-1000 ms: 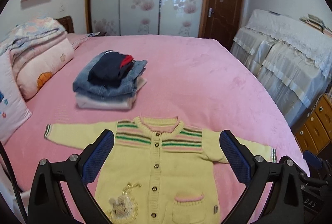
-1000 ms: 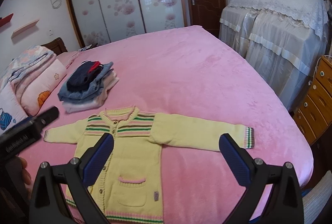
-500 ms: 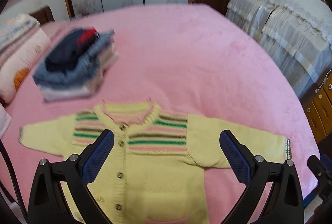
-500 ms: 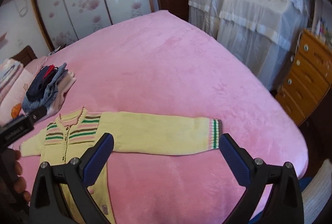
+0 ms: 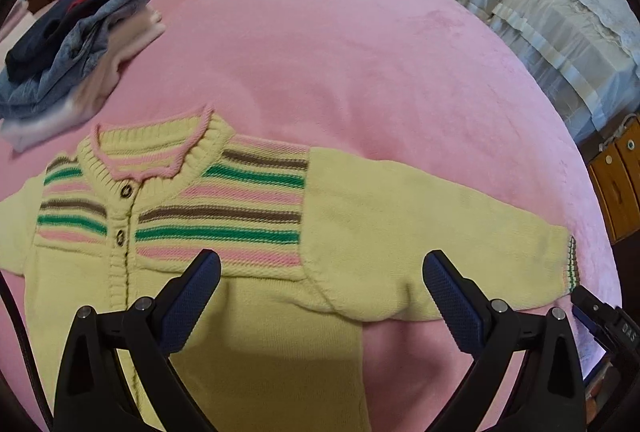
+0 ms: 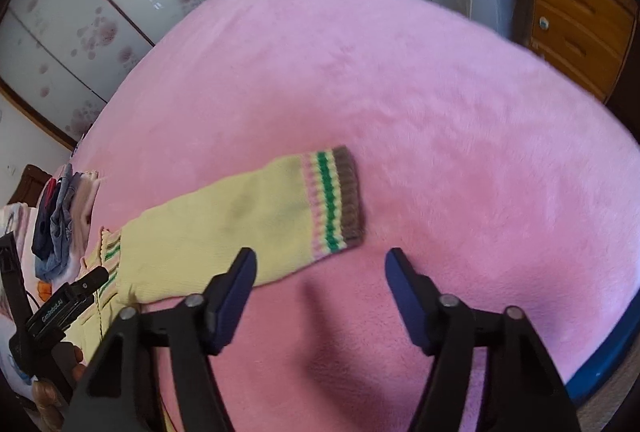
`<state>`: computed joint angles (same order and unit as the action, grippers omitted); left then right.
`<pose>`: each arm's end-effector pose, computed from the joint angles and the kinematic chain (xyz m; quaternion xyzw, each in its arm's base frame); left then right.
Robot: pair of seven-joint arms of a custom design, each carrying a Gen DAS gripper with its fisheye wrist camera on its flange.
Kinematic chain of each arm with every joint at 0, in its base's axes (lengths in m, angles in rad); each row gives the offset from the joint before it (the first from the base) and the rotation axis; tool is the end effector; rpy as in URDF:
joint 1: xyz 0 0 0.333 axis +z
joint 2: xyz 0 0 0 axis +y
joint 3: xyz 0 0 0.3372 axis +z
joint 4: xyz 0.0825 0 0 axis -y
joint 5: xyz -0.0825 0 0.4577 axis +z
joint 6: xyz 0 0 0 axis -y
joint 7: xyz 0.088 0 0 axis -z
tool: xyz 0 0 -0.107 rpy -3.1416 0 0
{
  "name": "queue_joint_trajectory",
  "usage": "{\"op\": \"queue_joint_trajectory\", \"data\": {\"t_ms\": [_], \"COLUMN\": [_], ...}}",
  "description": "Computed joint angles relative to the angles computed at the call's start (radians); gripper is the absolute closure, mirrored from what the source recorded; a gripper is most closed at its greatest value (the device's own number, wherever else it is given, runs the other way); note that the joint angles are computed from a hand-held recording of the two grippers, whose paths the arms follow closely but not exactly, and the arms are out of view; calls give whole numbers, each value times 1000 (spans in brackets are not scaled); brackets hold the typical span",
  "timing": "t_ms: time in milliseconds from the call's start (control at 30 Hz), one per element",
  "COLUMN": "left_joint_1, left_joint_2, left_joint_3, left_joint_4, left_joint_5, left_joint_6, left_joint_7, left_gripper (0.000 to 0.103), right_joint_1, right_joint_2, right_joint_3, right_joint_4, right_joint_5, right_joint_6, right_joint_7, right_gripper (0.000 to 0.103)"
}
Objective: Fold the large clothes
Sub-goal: 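Move the right tool to the striped cuff of a cardigan sleeve and grasp it, then lift the cuff with the right tool and fold the sleeve across the cardigan front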
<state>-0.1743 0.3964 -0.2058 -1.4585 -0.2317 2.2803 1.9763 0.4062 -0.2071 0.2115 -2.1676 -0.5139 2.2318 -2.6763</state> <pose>0.7429 -0.2745 0.5084 -0.4344 0.8644 -0.2472 0.0553 0.4802 0.3287 0.5044 -0.2008 0.9413 -0.1415 0.2313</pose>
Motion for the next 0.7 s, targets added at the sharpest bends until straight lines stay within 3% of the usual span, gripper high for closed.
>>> {"op": "queue_joint_trajectory", "data": {"t_ms": [67, 167, 233, 300, 333, 500, 700], "left_joint_1": [0, -6, -4, -4, -3, 10, 45], "left_joint_2": [5, 30, 33, 22, 19, -29, -43], "left_joint_3": [-7, -8, -12, -12, -13, -8, -2], "left_joint_4": [-5, 33, 48, 36, 35, -10, 15], "left_joint_5": [-12, -14, -22, -22, -23, -36, -77], "left_joint_6": [8, -50, -77, -72, -70, -23, -86], "left_joint_7": [12, 0, 3, 15, 25, 58, 92], "left_gripper": [2, 2, 2, 2, 2, 2, 2], "right_joint_1": [-10, -31, -40, -41, -44, -24, 44], "right_joint_2": [-12, -14, -9, 2, 8, 60, 191], "right_joint_3": [-4, 8, 8, -2, -7, 27, 19], "right_joint_4": [-44, -71, -75, -72, -74, 64, 311], "right_joint_5": [-14, -84, -112, -107, -116, -217, -366], "right_joint_6": [67, 123, 136, 147, 177, 13, -72], "right_joint_7": [58, 152, 185, 167, 170, 110, -84], "right_gripper": [40, 40, 47, 86, 92, 93, 93]}}
